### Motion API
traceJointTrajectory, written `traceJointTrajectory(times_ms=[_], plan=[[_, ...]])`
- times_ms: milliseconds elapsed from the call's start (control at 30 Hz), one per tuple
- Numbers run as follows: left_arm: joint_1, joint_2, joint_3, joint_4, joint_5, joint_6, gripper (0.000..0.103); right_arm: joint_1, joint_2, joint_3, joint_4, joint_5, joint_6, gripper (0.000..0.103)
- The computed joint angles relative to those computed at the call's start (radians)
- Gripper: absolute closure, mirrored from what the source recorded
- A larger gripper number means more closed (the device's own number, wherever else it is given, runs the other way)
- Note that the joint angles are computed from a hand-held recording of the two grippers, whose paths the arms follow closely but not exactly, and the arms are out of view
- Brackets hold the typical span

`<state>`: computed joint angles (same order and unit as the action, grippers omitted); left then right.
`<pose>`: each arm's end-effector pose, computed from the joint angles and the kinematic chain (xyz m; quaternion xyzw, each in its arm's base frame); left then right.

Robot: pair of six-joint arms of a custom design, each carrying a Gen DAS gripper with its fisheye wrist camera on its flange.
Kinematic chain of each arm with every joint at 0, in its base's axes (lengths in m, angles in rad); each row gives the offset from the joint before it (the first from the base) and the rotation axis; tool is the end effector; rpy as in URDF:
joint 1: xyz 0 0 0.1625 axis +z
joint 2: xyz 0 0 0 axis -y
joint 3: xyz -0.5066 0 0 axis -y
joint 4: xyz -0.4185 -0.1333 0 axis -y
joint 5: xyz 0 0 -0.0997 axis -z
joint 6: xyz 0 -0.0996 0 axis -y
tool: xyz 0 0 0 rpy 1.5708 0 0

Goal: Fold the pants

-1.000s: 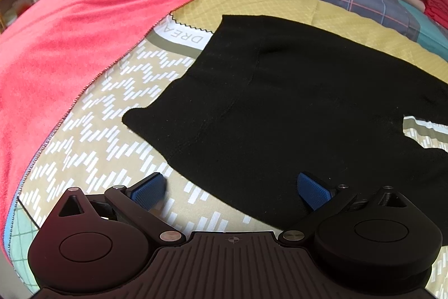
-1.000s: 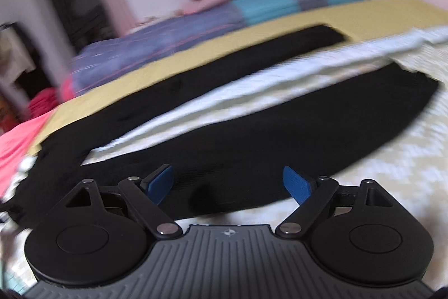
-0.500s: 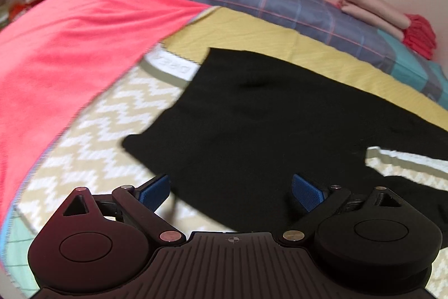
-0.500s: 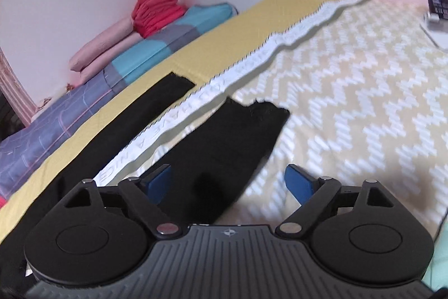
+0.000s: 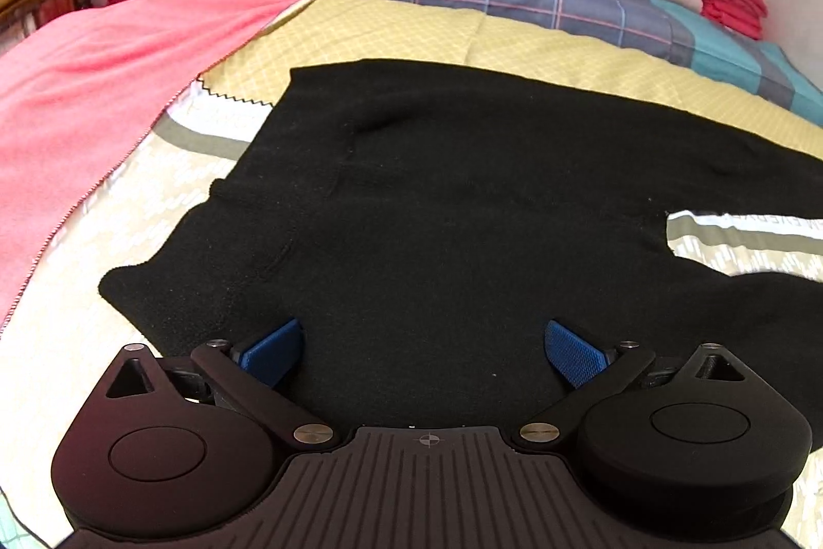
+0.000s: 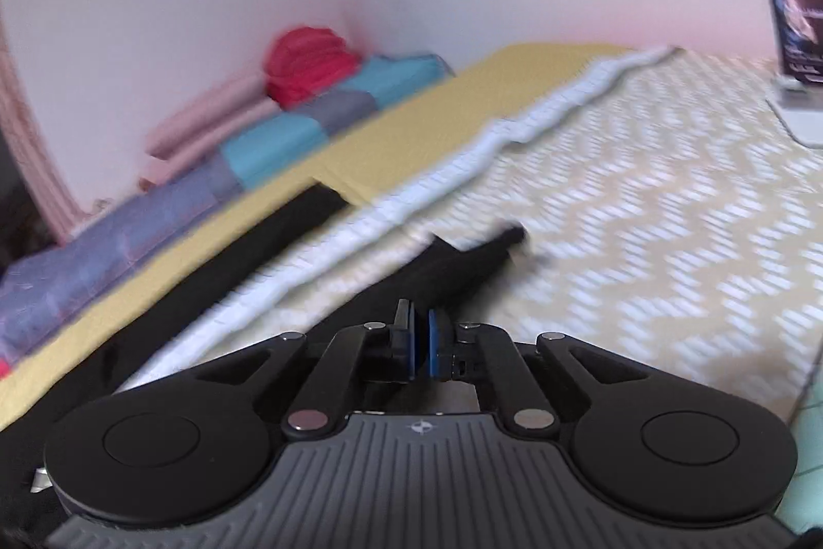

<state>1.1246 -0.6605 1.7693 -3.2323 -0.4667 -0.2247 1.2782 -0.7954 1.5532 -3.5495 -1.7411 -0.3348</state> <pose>-0.0994 -0.7228 0.1129 -0.0517 0.8299 -0.3855 0.3999 -0.1149 -0.7852 0.2967 -0.0315 -0.8173 0.5218 0.2425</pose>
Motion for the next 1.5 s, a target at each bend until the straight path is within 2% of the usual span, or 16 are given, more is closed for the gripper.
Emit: traceJointTrajectory(times_ms=[100, 167, 233, 333, 367, 433, 567, 633, 700, 800, 900, 1067, 1200, 1267, 1433, 1500], plan=[[0.002, -0.003, -0.001, 0.009, -0.004, -0.01, 0.0, -0.013, -0.011, 0.0, 0.049, 0.017, 0.052, 0.093], [0.001, -0.003, 0.0, 0.008, -0.004, -0.013, 0.0, -0.014, -0.008, 0.005, -0.015, 0.017, 0.13, 0.072], [0.0, -0.006, 0.004, 0.008, -0.007, -0.01, 0.0, 0.004, -0.001, 0.001, -0.058, -0.057, 0.159, 0.057], [0.0, -0.014, 0.016, -0.014, -0.021, -0.005, 0.0, 0.036, 0.01, 0.022, -0.133, -0.089, 0.059, 0.04], [0.001, -0.018, 0.022, -0.026, -0.028, -0.003, 0.0, 0.044, 0.006, 0.042, -0.14, -0.067, 0.022, 0.03], [0.0, -0.026, 0.032, -0.04, -0.04, -0.008, 0.0, 0.063, -0.003, 0.082, -0.126, -0.013, -0.048, 0.026], [-0.005, -0.036, 0.049, -0.046, -0.031, -0.017, 0.0, 0.093, -0.036, 0.136, 0.086, 0.121, -0.21, 0.016], [-0.01, -0.039, 0.063, -0.056, -0.012, -0.013, 0.0, 0.105, -0.045, 0.122, 0.268, 0.131, -0.283, 0.014], [-0.013, -0.043, 0.079, -0.062, 0.013, -0.01, 0.0, 0.131, -0.009, 0.091, 0.316, -0.004, -0.337, 0.017], [-0.021, -0.046, 0.102, -0.092, 0.05, 0.017, 0.0, 0.172, 0.056, 0.063, 0.099, -0.21, -0.335, 0.025], [-0.022, -0.045, 0.11, -0.113, 0.052, 0.045, 0.0, 0.183, 0.037, 0.103, 0.058, -0.113, -0.316, 0.023], [-0.021, -0.028, 0.097, -0.125, 0.074, 0.057, 0.0, 0.238, 0.003, 0.148, 0.409, 0.045, -0.49, 0.018], [-0.021, -0.031, 0.098, -0.119, 0.073, 0.054, 0.0, 0.287, 0.073, 0.153, 0.421, 0.038, -0.651, 0.022], [-0.021, -0.034, 0.101, -0.115, 0.068, 0.051, 0.0, 0.305, 0.106, 0.141, 0.432, 0.011, -0.667, 0.042], [-0.021, -0.033, 0.103, -0.126, 0.066, 0.063, 0.0, 0.317, 0.116, 0.125, 0.501, -0.017, -0.638, 0.06], [-0.02, -0.033, 0.104, -0.13, 0.064, 0.068, 0.0, 0.322, 0.095, 0.134, 0.538, -0.039, -0.688, 0.06]])
